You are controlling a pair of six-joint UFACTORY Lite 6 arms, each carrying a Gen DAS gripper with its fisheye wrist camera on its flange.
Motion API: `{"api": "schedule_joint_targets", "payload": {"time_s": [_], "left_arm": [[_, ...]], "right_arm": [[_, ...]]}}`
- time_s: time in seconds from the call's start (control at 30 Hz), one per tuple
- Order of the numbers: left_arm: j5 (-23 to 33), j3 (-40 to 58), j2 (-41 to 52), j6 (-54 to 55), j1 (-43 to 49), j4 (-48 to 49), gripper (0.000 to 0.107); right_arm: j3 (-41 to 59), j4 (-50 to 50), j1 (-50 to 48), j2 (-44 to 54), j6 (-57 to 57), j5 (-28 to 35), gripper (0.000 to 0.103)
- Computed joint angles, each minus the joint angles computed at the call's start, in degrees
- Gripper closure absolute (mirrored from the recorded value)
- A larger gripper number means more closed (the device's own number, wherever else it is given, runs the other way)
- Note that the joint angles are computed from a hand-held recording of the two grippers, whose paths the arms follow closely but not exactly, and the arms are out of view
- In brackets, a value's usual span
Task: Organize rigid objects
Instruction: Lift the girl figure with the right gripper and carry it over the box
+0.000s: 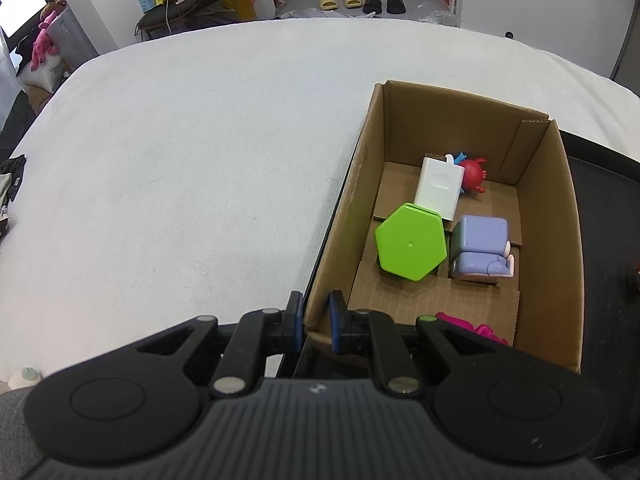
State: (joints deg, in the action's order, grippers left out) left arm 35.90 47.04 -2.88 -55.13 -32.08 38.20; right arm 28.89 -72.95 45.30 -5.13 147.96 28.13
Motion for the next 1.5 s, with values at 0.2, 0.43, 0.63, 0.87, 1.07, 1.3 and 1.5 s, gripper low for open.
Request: {"api": "schedule_joint_targets", "payload": {"time_s": [0.2, 0.43, 0.63, 0.87, 1.07, 1.3, 1.5], "left_arm": [[-1.0, -1.1, -1.2, 0.2, 0.6, -0.1, 0.095], [-2.6, -2.0, -2.5, 1.9, 2.0, -1.7, 0.095], [-5.1, -3.1, -3.5, 4.1, 3.9, -3.9, 0.095], [-7.2, -4.0, -4.7, 8.0, 5.8, -7.4, 0.095], [-9.4, -5.1, -5.8, 13.0, 8.2, -11.7, 0.095], [-11.5, -6.0, -6.9, 20.9, 11.3, -19.2, 0.095], [-13.5, -6.7, -7.2, 30.1, 14.6, -27.8, 0.096]], "right_arm": [[0.7, 4.6, 1.9, -1.7, -4.2, 2.0, 0.063], [4.5, 13.1, 4.8, -1.5, -12.0, 6.4, 0.063], [7.6, 18.0, 6.9, -1.0, -16.5, 10.1, 0.063], [11.5, 21.1, 9.0, -0.1, -19.9, 14.2, 0.063], [16.9, 22.7, 10.7, 2.8, -22.7, 16.6, 0.063], [24.2, 23.8, 11.0, 6.0, -26.7, 18.6, 0.063], [31.9, 24.9, 11.2, 10.6, -30.9, 20.0, 0.063]]}}
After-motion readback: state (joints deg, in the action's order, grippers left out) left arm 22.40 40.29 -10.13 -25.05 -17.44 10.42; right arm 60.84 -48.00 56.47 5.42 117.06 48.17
